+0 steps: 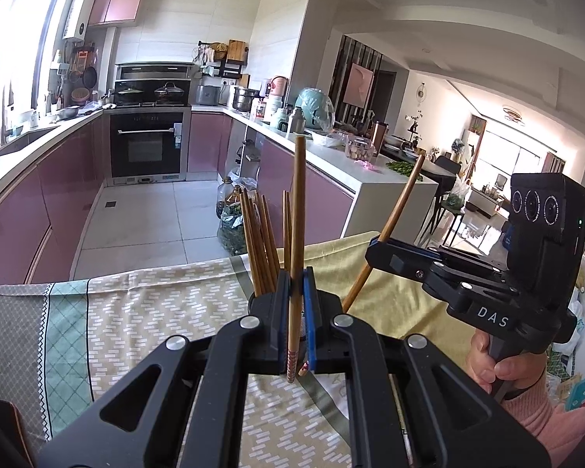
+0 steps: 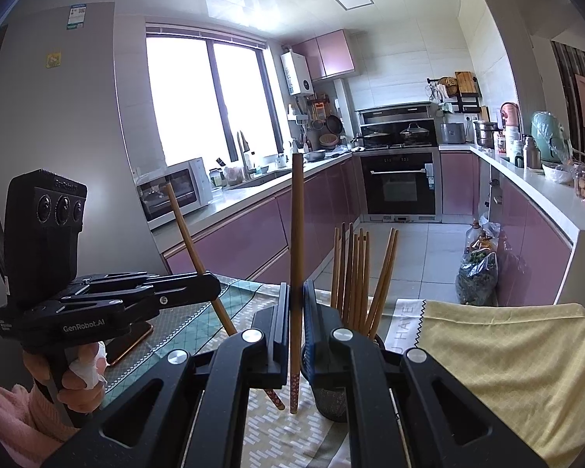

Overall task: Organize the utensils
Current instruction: 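Carry both upright chopsticks over the mesh cup, then lower both chopsticks into the mesh cup and open both grippers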

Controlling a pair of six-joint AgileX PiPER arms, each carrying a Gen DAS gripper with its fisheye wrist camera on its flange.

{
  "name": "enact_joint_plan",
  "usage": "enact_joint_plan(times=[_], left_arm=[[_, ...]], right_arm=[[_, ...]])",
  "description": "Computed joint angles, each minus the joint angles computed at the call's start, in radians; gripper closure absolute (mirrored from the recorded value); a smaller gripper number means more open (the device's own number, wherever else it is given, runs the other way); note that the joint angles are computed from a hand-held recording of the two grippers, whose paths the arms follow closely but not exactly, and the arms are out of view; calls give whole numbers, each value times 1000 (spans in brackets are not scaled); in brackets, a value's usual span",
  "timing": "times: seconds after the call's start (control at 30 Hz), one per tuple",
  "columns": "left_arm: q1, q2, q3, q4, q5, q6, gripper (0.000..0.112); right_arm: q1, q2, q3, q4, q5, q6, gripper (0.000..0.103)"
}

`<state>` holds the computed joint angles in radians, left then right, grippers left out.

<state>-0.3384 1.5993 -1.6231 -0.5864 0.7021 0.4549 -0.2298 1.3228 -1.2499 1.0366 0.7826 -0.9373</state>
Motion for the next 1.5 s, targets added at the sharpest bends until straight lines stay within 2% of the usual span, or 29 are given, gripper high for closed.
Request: enact_joint_plan(times=[0.77, 1.23, 1.5], left_arm=[[-36, 24, -83, 38, -38, -40, 105], [-77, 34, -100, 103, -71, -121, 105], [-64, 44, -101, 77, -62, -108, 105]], right_arm=[[8, 17, -46, 0, -33, 4, 97], [53, 28, -63, -65, -92, 79, 97], [84, 55, -95, -129, -118, 146, 97]])
